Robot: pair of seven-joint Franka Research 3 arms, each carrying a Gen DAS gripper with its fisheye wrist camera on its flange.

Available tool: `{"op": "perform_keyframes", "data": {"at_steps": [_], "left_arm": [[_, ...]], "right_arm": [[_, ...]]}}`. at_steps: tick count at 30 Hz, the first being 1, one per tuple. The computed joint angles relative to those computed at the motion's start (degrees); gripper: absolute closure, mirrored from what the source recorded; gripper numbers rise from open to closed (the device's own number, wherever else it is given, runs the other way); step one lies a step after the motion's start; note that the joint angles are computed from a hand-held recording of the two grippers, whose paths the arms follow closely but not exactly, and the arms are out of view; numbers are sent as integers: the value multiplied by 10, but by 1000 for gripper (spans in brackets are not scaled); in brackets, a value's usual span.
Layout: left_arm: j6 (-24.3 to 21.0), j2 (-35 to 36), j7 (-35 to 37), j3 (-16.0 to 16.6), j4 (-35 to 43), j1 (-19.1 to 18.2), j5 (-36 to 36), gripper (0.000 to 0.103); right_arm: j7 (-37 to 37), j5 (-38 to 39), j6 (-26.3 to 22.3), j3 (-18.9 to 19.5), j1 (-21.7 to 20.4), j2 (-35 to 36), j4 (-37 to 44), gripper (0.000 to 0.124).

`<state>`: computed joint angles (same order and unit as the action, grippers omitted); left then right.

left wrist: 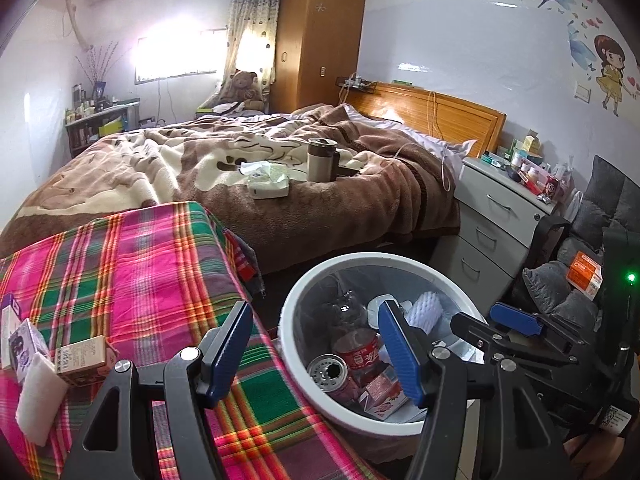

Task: Collect trash
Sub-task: 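Move both tools back toward the remaining trash on the cloth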

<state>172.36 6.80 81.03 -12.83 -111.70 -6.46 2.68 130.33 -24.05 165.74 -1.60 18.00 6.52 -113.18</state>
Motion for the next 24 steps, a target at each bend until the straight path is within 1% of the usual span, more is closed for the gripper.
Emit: {"op": "perform_keyframes", "data": {"at_steps": [6,9,12,16,17,19,21,23,24], "left_arm": [[14,-31,-2,9,-35,7,-9,38],[21,-47,-17,20,-53,6,4,38],[27,-61,-45,30,-69,6,32,38],[34,-81,-56,39,-91,9,39,38],[36,-87,-62,41,-98,10,45,38],[37,-97,-98,42,-108,20,85,38],[37,-106,-120,45,-118,27,107,38],[37,-117,-129,51,-130,31,112,38],[37,-122,-150,48,-135,41,133,38]], "right_arm": [[-4,1,10,4,7,2,2,63],[2,-7,15,2,14,3,5,63],[-2,-5,21,4,18,6,8,63],[-2,-5,29,4,28,9,11,63],[-3,-4,32,4,30,10,12,63],[-9,-1,41,5,34,13,14,63],[-24,13,53,8,36,17,15,63],[-46,32,67,11,40,21,15,63],[-57,40,69,13,43,24,19,63]]}}
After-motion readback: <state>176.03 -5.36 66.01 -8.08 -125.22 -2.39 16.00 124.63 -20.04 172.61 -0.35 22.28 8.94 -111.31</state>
